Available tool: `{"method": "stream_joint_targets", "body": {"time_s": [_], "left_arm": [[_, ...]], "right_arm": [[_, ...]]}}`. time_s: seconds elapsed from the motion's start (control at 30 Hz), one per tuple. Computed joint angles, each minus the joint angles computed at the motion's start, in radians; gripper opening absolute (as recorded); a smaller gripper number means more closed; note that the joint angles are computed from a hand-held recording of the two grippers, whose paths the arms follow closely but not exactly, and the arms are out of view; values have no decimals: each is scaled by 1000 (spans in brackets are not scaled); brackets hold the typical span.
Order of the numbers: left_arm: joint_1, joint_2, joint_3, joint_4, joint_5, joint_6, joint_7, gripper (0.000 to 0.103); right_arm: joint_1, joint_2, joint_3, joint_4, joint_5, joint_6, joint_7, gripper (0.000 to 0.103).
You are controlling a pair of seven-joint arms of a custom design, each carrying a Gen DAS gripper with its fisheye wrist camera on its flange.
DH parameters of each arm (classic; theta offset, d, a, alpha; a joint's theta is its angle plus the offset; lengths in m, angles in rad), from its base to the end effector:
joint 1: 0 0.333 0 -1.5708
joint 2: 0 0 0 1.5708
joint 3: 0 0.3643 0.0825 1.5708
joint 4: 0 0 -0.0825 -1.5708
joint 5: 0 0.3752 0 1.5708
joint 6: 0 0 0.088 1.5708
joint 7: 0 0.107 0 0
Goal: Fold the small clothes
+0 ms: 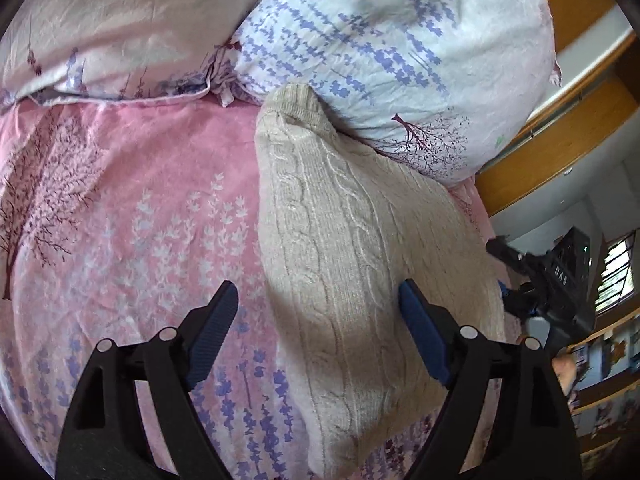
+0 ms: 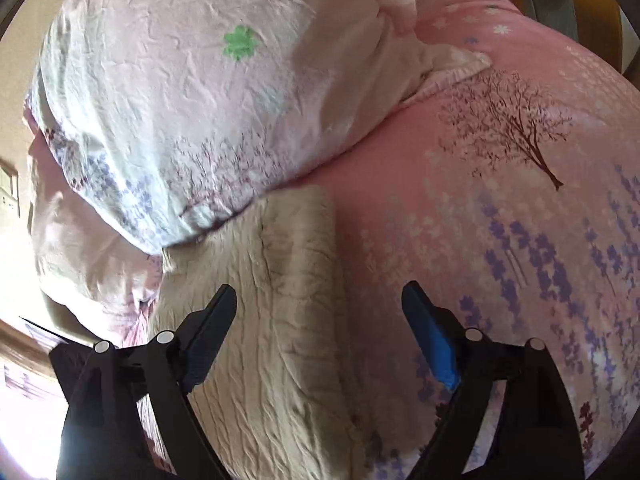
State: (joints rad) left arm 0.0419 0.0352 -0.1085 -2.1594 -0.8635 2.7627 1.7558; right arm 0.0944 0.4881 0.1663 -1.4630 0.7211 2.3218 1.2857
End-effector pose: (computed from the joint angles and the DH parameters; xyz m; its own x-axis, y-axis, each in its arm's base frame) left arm 0.5720 -0.0054 0.4871 0.2646 -0.7858 0.5590 -0.7600 -0.5267 -0.3807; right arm 0.7228 0.1775 0.4945 0.2042 -0.7774 -0.5949 -0.9343 0.0267 -0.3556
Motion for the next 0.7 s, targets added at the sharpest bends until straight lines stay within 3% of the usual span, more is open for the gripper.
{"method": "stream_joint_targets", "body": {"time_s": [0.1,0.17,0.27,0.33,0.37,0.47,0.53,0.6,0.7], "left_arm": [[9,20,-2,19,-79,-22,41,83],[15,35,-7,32,-128,-30,67,83],[23,58,-15,59,-186,-34,107,83],[40,78,-22,83,-270,-71,158,73],[40,83,-25,89,-291,-63,165,72],[40,81,-33,83,-320,-46,199,54],[44,64,-31,72,-342,-56,246,42],[47,31,-18,50,-334,-81,272,40],[42,-55,7,-18,-295,-57,303,40]], "right_arm": [[-12,18,3,22,-7,-83,10,87],[-17,14,12,12,12,-86,-25,86],[-37,37,38,34,70,-166,-73,75],[-20,29,33,19,73,-151,-106,70],[-13,28,30,18,70,-152,-110,57],[-22,17,44,-15,137,-155,-141,36],[-21,-10,49,-54,182,-136,-186,33],[3,-53,45,-97,197,-85,-232,32],[40,-92,49,-129,213,-50,-295,30]]}}
